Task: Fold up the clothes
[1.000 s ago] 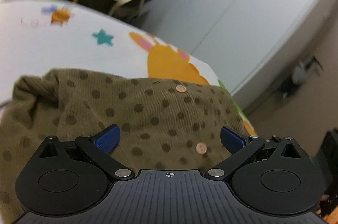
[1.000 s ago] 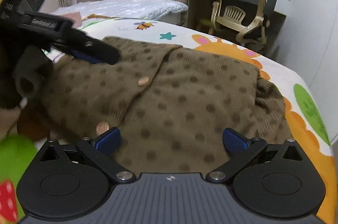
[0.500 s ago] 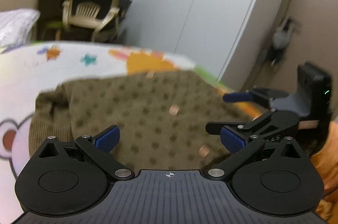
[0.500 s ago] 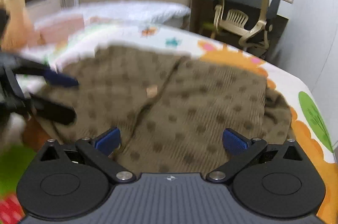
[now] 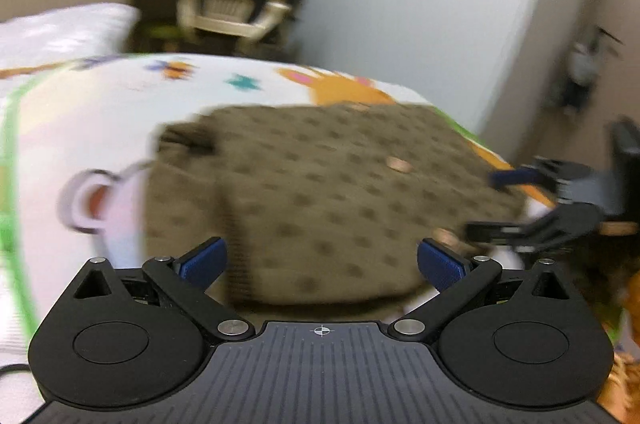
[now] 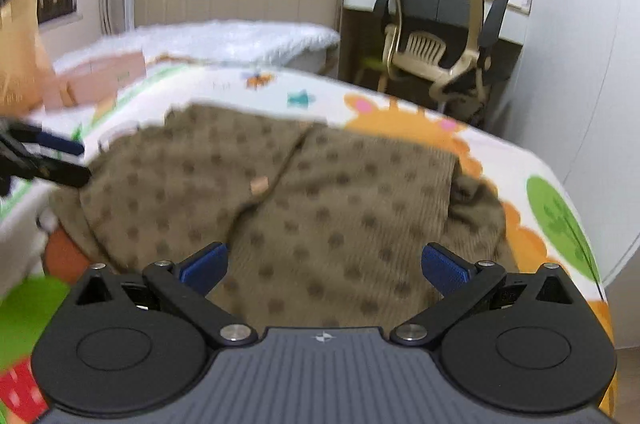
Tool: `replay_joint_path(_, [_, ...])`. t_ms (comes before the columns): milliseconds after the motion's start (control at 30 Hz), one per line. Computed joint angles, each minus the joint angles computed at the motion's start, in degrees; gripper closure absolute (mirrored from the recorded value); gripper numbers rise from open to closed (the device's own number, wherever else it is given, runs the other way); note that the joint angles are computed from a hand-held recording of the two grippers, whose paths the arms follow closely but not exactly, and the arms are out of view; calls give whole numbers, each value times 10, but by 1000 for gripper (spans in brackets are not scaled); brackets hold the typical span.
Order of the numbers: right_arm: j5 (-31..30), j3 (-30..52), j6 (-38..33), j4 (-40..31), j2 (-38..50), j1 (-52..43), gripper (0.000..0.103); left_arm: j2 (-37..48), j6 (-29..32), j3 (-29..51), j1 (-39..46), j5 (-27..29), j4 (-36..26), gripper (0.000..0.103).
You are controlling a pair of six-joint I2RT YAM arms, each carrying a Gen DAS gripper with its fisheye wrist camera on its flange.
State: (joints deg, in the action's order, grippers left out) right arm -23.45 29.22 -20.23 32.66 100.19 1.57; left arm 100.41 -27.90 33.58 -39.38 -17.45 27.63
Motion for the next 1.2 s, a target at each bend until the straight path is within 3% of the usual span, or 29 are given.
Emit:
replay_joint_path(200, [90, 39, 3, 2, 76, 45, 0, 15, -54, 18, 22, -46, -62, 0])
replay_joint_path(567, [73, 26, 4, 25, 80, 30, 0, 19, -99, -38, 43, 6, 35, 0])
replay_joint_path(700, [70, 29, 6, 23, 83, 29, 0, 31, -129, -54, 57, 65, 104, 0])
replay_joint_path(800, [65, 33, 7, 16, 84, 26, 0, 35, -157, -59, 66, 78, 123, 0])
replay_joint_path(1200, [60, 36, 11, 9, 85, 26, 0, 37, -155, -36, 48, 48, 81, 0])
